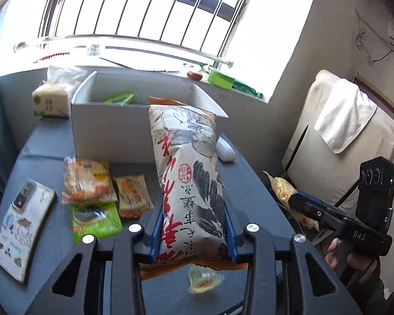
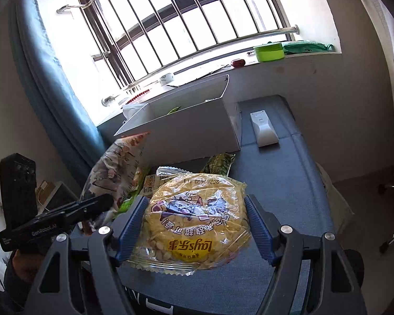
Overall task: Organize snacks
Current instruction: 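Carry both held bags over the white box with both grippers, then open both grippers to drop the two bags into the box, then withdraw both grippers and move the right gripper to the green pea bag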
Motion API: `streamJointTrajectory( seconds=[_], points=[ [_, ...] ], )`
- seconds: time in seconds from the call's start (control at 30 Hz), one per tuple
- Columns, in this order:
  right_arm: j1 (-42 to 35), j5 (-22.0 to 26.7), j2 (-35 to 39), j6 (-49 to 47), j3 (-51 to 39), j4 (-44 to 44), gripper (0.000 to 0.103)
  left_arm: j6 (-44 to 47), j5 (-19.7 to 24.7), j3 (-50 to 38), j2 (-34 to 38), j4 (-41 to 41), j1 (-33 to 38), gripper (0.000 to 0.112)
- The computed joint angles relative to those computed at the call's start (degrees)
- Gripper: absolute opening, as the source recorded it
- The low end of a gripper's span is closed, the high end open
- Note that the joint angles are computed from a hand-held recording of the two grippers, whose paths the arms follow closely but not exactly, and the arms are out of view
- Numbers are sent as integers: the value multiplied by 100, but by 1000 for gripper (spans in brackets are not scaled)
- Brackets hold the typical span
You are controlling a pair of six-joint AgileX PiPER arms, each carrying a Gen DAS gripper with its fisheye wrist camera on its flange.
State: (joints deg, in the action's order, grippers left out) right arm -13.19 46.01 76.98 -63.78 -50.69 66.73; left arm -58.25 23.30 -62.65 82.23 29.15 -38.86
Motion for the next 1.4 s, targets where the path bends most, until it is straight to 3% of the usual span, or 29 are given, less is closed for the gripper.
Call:
streamJointTrajectory(
  seconds=[0.07, 0.23, 0.37, 0.47, 0.6, 0.63, 0.73, 0.77, 0.97, 1.17, 1.4],
  points=[
    [212, -122, 212, 112, -331, 25, 79, 352, 68, -396, 138, -123, 325, 42],
    [958, -649, 1155, 849, -1831, -432, 79, 2275, 118, -1654, 832, -1804, 1452, 42],
    [1443, -879, 2138, 1906, -3476, -1217, 79, 3472, 661, -3024, 1752, -2978, 2138, 42],
    [1714, -669, 3032, 3107, -5014, -2159, 79, 4208, 1279, -4044, 2420, -3790, 2571, 42],
    [1971, -12, 4243, 4425, -7153, -3252, 79, 4213, 1828, -5080, 3103, -3700, 2731, 44],
    [2039, 36, 4444, 4659, -7511, -3495, 79, 3984, 1969, -5303, 3247, -3442, 2693, 49],
    [2215, 175, 4900, 5239, -8316, -4262, 103, 3987, 2194, -5488, 3378, -3533, 2799, 103],
    [2242, 259, 4980, 5353, -8461, -4420, 103, 4030, 2024, -5252, 3249, -3530, 2813, 103],
    [2073, -167, 4442, 4899, -7362, -3910, 103, 4202, 1569, -4105, 2475, -3371, 2845, 103],
    [1741, -739, 3272, 3463, -5449, -2470, 103, 4281, 711, -2417, 1192, -3129, 2582, 103],
    [1162, -757, 1514, 1305, -2864, -586, 103, 2488, -21, -520, -399, -971, 1538, 103]
  ],
)
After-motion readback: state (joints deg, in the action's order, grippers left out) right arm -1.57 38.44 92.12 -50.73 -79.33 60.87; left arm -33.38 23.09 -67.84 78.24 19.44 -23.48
